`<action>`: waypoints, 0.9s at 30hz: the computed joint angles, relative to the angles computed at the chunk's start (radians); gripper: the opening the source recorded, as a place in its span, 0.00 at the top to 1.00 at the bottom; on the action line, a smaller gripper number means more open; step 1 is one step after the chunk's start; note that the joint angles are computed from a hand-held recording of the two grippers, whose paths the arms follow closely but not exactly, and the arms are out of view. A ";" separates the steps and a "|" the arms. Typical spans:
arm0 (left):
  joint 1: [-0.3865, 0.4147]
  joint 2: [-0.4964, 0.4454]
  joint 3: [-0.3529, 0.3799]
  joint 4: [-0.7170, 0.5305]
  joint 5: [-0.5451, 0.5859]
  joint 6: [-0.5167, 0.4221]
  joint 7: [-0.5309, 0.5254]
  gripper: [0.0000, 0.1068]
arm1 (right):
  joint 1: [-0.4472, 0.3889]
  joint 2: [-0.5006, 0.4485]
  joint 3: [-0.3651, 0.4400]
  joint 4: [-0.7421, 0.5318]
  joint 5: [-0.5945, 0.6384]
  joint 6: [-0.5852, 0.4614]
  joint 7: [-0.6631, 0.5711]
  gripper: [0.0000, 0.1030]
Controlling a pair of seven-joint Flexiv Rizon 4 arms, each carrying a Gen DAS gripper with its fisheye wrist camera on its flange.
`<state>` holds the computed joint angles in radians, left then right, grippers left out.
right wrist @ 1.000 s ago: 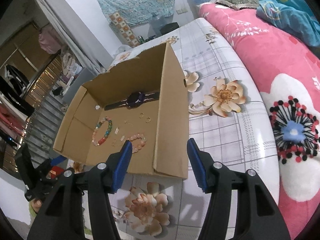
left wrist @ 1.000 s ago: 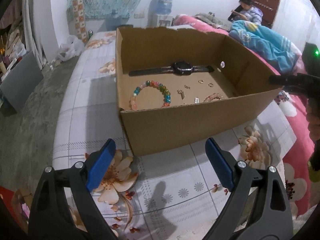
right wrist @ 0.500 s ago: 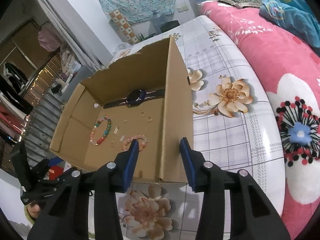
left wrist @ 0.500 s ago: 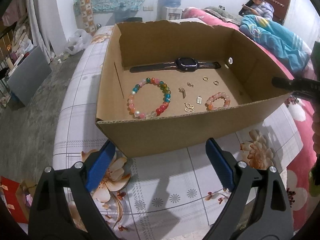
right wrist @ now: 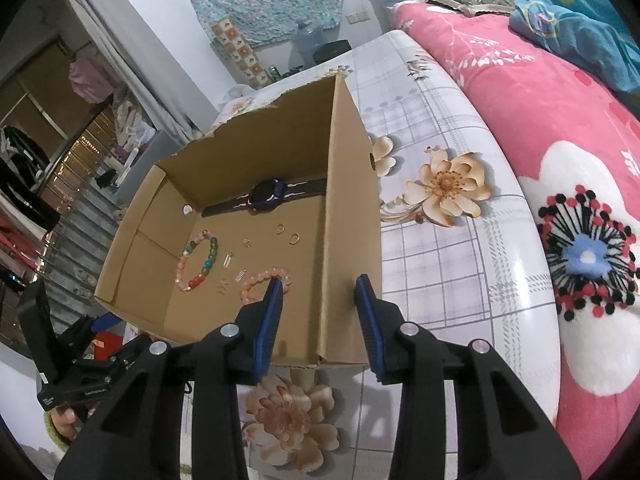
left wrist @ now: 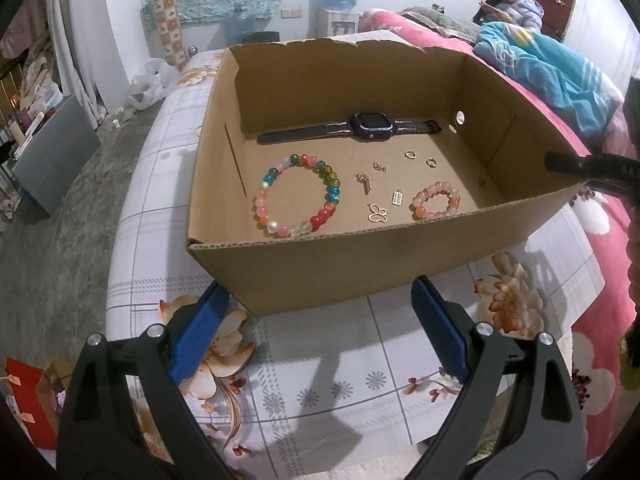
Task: Organize jewelry
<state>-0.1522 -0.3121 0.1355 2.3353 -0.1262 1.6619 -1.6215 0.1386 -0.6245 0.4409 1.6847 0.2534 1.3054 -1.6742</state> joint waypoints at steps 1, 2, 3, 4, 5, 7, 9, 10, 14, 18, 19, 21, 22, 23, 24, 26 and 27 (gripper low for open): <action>0.014 0.003 -0.012 0.004 -0.001 0.003 0.006 0.18 | 0.000 0.004 -0.002 0.004 0.001 0.000 0.001 0.64; 0.017 0.005 -0.016 0.006 -0.001 0.002 0.008 0.18 | 0.000 0.007 -0.003 0.008 0.001 0.000 0.003 0.64; 0.031 0.008 -0.028 0.010 -0.003 0.002 0.015 0.18 | -0.001 0.011 -0.003 0.013 0.002 -0.001 0.003 0.64; 0.045 0.012 -0.042 0.015 -0.005 0.004 0.023 0.18 | 0.000 0.015 -0.004 0.017 0.003 0.000 0.004 0.64; 0.059 0.016 -0.057 0.021 -0.008 0.006 0.030 0.18 | -0.001 0.019 -0.004 0.022 0.005 0.002 0.004 0.64; 0.093 0.024 -0.091 0.033 -0.015 0.012 0.048 0.18 | -0.005 0.026 -0.002 0.029 0.009 0.005 0.002 0.65; 0.118 0.031 -0.119 0.044 -0.022 0.016 0.065 0.18 | -0.005 0.029 -0.005 0.032 0.010 0.008 0.003 0.65; 0.121 0.034 -0.124 0.047 -0.024 0.016 0.071 0.18 | -0.003 0.031 -0.009 0.035 0.009 0.011 0.005 0.65; 0.136 0.040 -0.144 0.058 -0.031 0.024 0.092 0.18 | 0.006 0.040 -0.023 0.051 -0.001 0.025 0.022 0.65; 0.115 0.040 -0.121 0.058 -0.030 0.019 0.100 0.18 | 0.004 0.044 -0.021 0.061 -0.009 0.031 0.028 0.65; 0.119 0.041 -0.124 0.059 -0.032 0.019 0.103 0.18 | 0.002 0.043 -0.019 0.060 -0.010 0.031 0.028 0.65; 0.130 0.042 -0.138 0.063 -0.038 0.021 0.107 0.18 | 0.000 0.040 -0.017 0.056 -0.011 0.030 0.030 0.65; 0.145 0.044 -0.153 0.067 -0.043 0.023 0.112 0.18 | -0.001 0.040 -0.017 0.057 -0.012 0.031 0.031 0.65; 0.159 0.045 -0.167 0.071 -0.046 0.026 0.118 0.18 | -0.002 0.041 -0.015 0.059 -0.012 0.033 0.032 0.65; 0.161 0.046 -0.169 0.073 -0.047 0.027 0.120 0.18 | -0.005 0.042 -0.013 0.063 -0.010 0.035 0.031 0.65; 0.160 0.047 -0.168 0.075 -0.049 0.028 0.123 0.18 | -0.009 0.044 -0.009 0.068 -0.009 0.038 0.030 0.65; 0.163 0.047 -0.172 0.075 -0.052 0.028 0.124 0.18 | -0.009 0.044 -0.008 0.068 -0.010 0.038 0.030 0.65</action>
<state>0.0113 -0.2647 -0.0366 2.4104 -0.1778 1.6899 -1.4975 0.1292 -0.5804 0.4325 1.7524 0.2439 1.3438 -1.6440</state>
